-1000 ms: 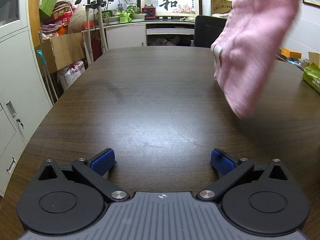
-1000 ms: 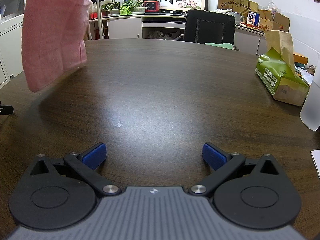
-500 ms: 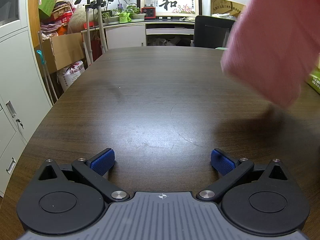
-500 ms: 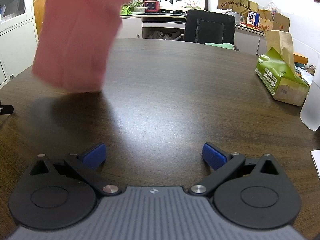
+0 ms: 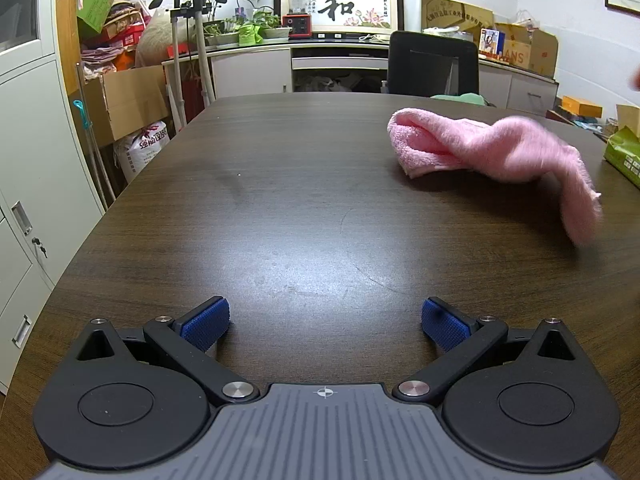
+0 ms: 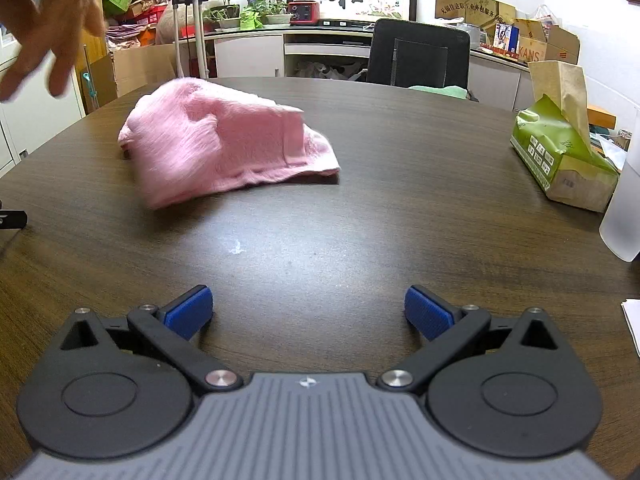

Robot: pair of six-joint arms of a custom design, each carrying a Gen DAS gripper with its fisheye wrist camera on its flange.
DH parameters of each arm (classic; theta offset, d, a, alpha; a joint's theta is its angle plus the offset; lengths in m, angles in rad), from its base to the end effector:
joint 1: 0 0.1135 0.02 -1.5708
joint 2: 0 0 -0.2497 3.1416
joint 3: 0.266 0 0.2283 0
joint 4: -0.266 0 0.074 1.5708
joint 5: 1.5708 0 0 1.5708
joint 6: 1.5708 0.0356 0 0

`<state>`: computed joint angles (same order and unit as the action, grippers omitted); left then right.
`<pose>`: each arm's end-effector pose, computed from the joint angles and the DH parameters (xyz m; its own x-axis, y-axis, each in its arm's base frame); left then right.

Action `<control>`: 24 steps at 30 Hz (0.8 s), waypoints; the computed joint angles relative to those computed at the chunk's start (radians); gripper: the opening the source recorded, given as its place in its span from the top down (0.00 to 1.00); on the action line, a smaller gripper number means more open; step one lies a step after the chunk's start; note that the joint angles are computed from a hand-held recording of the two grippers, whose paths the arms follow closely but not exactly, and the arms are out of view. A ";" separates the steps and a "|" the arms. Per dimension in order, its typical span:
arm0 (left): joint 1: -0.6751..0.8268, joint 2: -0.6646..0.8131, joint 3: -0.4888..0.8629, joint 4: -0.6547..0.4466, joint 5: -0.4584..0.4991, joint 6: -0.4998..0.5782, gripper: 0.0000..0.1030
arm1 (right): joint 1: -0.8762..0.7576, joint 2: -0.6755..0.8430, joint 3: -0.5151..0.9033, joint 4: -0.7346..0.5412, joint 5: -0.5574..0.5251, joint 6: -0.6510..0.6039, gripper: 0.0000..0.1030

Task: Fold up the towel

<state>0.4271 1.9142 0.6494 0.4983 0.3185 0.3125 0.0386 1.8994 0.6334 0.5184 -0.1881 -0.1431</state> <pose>0.2825 0.1163 0.0819 -0.6586 0.0211 -0.7522 0.0151 0.9998 0.0148 0.3034 0.0184 0.0836 -0.6475 -0.1652 -0.7440 -0.2700 0.9626 0.0212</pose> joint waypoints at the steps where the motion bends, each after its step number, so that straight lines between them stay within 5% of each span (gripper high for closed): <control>1: 0.000 0.001 0.002 -0.001 0.000 0.000 0.00 | 0.000 0.000 0.000 0.000 0.000 0.000 0.00; 24: -0.006 0.007 0.009 0.001 -0.010 -0.007 0.00 | 0.001 0.000 0.000 0.000 0.001 0.001 0.00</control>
